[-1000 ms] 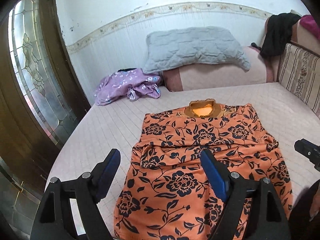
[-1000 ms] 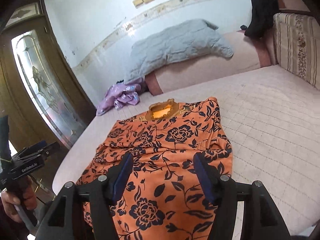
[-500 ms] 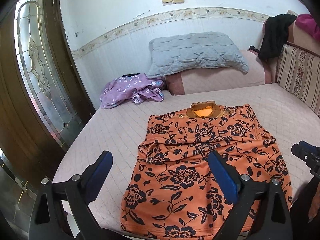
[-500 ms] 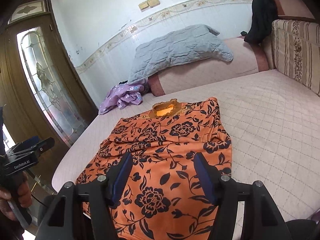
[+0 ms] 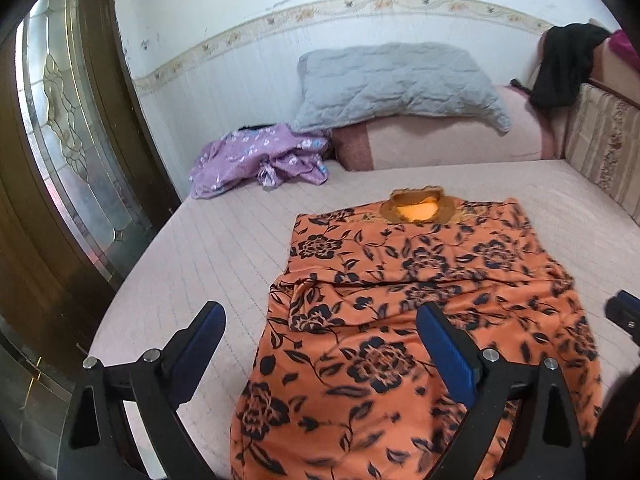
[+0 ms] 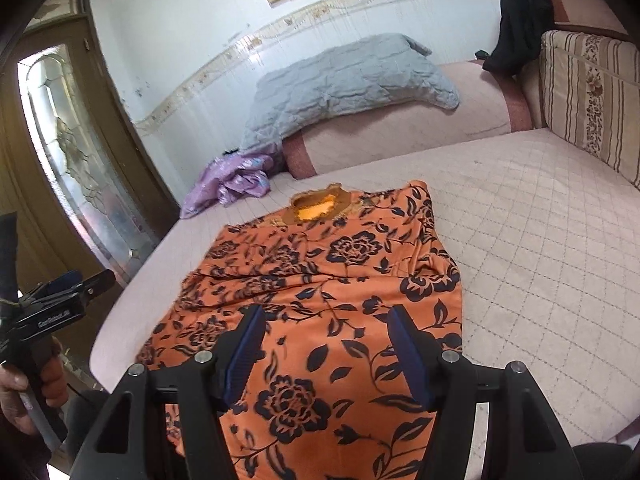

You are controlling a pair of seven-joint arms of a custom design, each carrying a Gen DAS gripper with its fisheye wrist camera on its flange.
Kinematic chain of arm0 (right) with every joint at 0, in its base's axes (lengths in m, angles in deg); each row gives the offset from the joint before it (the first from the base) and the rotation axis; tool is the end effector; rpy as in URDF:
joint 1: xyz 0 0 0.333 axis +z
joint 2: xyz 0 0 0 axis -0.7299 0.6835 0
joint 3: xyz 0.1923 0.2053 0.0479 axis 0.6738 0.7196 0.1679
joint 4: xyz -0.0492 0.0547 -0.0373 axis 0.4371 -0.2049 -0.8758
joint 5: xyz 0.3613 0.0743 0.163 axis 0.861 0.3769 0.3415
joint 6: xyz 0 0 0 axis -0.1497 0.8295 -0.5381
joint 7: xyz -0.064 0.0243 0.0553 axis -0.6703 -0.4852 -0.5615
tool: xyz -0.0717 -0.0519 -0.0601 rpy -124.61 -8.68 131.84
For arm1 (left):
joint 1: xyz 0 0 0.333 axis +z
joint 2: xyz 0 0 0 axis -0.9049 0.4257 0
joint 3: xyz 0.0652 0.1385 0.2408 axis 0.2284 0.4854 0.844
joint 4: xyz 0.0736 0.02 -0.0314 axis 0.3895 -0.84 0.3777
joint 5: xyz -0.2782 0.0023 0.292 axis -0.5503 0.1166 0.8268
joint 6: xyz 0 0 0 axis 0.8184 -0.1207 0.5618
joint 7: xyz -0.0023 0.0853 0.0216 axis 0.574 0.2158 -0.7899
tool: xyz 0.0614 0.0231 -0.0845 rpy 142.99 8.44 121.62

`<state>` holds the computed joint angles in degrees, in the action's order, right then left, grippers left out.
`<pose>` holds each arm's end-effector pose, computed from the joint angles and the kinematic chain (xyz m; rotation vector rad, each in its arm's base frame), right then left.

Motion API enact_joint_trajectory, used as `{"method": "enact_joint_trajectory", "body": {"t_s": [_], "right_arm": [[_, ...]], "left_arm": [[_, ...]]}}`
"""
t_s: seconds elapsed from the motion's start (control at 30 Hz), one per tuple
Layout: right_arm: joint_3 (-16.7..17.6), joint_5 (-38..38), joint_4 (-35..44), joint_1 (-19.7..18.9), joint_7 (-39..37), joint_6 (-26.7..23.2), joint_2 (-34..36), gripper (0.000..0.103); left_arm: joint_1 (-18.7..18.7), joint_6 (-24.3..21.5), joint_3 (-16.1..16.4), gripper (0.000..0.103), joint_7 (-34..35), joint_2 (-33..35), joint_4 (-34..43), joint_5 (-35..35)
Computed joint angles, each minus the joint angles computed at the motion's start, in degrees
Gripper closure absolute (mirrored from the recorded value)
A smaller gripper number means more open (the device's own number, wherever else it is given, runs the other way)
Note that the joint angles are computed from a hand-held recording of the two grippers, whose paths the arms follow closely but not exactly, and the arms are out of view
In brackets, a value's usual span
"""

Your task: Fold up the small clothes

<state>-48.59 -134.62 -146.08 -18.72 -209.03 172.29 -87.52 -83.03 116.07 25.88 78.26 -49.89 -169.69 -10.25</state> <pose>0.4007 0.4074 0.4972 -1.3977 1.7221 -0.4883 0.4204 -0.3297 0.5895 -1.4948 1.7821 -0.6365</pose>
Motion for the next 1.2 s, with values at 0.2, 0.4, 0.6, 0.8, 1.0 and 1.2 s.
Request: {"method": "enact_joint_trajectory", "body": {"t_s": [0.2, 0.4, 0.6, 0.8, 1.0, 1.2], "right_arm": [[-3.2, 11.6, 4.6, -0.7, -11.1, 2.9, 6.3, 0.039], [-5.2, 20.9, 15.0, -1.4, -25.2, -2.0, 15.9, 0.059], [-6.4, 32.4, 22.1, -3.8, -33.9, -1.8, 24.1, 0.064], [-8.0, 34.4, 28.9, -4.0, -37.0, -1.9, 29.7, 0.064], [-6.7, 40.0, 37.4, -5.0, -43.7, -9.2, 36.4, 0.065], [-8.2, 39.1, 35.8, -3.3, -42.4, -6.0, 34.8, 0.063]], "left_arm": [[2.6, -0.7, 1.8, 0.007, -1.8, 12.7, 9.2, 3.6], [2.1, 0.0, 4.8, 0.007, -1.6, 24.4, 18.3, 2.7], [1.3, 1.2, 6.5, 0.007, 1.0, 30.1, 22.0, 1.0], [0.3, 0.5, 7.5, 0.007, 3.1, 33.2, 25.2, 0.4], [-1.0, -3.7, 8.0, 0.007, 6.3, 37.0, 28.4, -0.7], [-1.1, -2.5, 8.4, 0.007, 5.2, 35.5, 27.0, -0.6]]}}
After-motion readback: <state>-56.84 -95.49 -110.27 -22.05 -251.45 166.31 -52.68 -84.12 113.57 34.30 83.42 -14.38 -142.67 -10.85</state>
